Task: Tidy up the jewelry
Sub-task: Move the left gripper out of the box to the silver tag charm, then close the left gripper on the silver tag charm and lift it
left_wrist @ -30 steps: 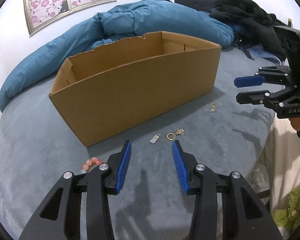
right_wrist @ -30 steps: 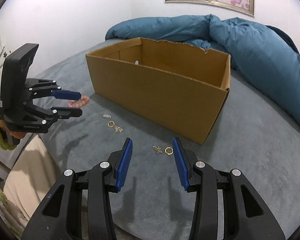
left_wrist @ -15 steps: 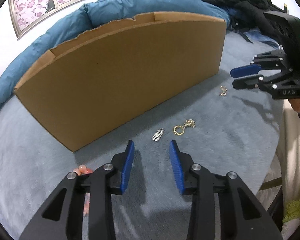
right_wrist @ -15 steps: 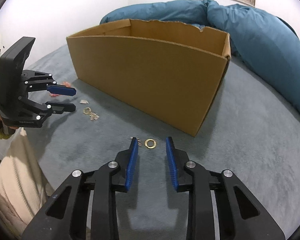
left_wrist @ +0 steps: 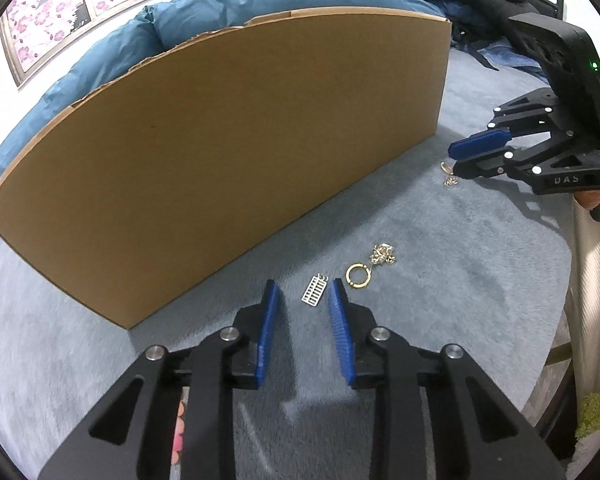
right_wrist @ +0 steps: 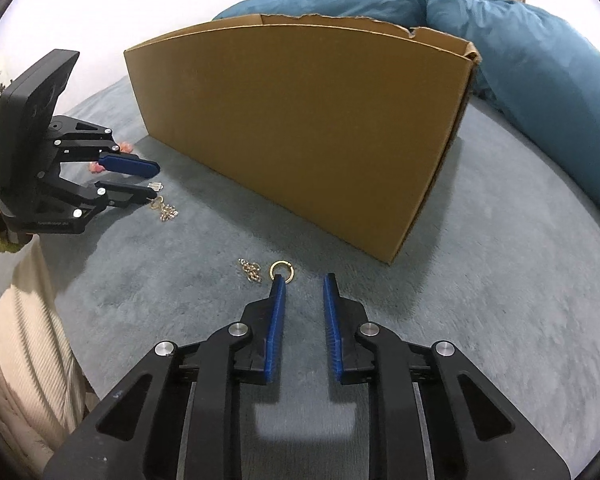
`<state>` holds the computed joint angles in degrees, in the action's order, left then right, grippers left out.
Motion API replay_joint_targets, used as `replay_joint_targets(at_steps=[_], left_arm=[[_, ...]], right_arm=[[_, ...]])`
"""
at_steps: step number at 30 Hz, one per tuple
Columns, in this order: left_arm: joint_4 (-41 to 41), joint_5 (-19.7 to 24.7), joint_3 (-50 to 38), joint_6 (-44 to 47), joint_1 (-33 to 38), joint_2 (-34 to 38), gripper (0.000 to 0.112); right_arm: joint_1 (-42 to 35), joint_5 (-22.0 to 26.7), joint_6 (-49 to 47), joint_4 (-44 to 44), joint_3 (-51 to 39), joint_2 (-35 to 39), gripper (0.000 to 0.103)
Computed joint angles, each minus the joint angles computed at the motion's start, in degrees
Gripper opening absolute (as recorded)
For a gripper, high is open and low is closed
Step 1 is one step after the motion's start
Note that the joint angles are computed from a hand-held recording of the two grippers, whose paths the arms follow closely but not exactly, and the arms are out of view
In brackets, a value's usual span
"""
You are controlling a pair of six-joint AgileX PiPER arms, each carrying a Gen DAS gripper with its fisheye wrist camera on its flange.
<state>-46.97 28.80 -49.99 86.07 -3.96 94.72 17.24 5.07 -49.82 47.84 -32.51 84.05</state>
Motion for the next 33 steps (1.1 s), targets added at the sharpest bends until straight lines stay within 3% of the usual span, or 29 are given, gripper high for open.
replay_joint_targets(at_steps=[9,11,15,17,27,33], left_arm=[[1.4,0.3,-1.9,-2.5,-1.3,1.5,0.017],[1.4,0.4,-1.9,-2.6,-1.4,1.4,0.016],[1.1,0.1,-1.7,-2.2,-1.4,1.4,0.015],[0.8,-0.1,-1.6,-2.0,-1.4,1.4,0.015],[0.3,-0.2,-1.1,-1.5,-1.3,1.2,0.015],[-0.6,-0.2,-0.9,-0.5,-1.0,1.0,0.012]], right_arm=[[-0.6,1.2,-3.1,1.3,-2.4,2.1,0.019],[-1.0,2.0,-1.0,-1.0,-2.7,1.6,0.019],[-1.8,3.9,-4.8,2.9,-3.3,0.9,0.019],[-1.2,3.7,-2.5,0.3,-3.4,1.0,0.019],[-0.6,4.0,-5.6,3.7,-5.8,4.9,0.019],[-2.0,5.4,-7.4,5.9,-5.7,5.0,0.01]])
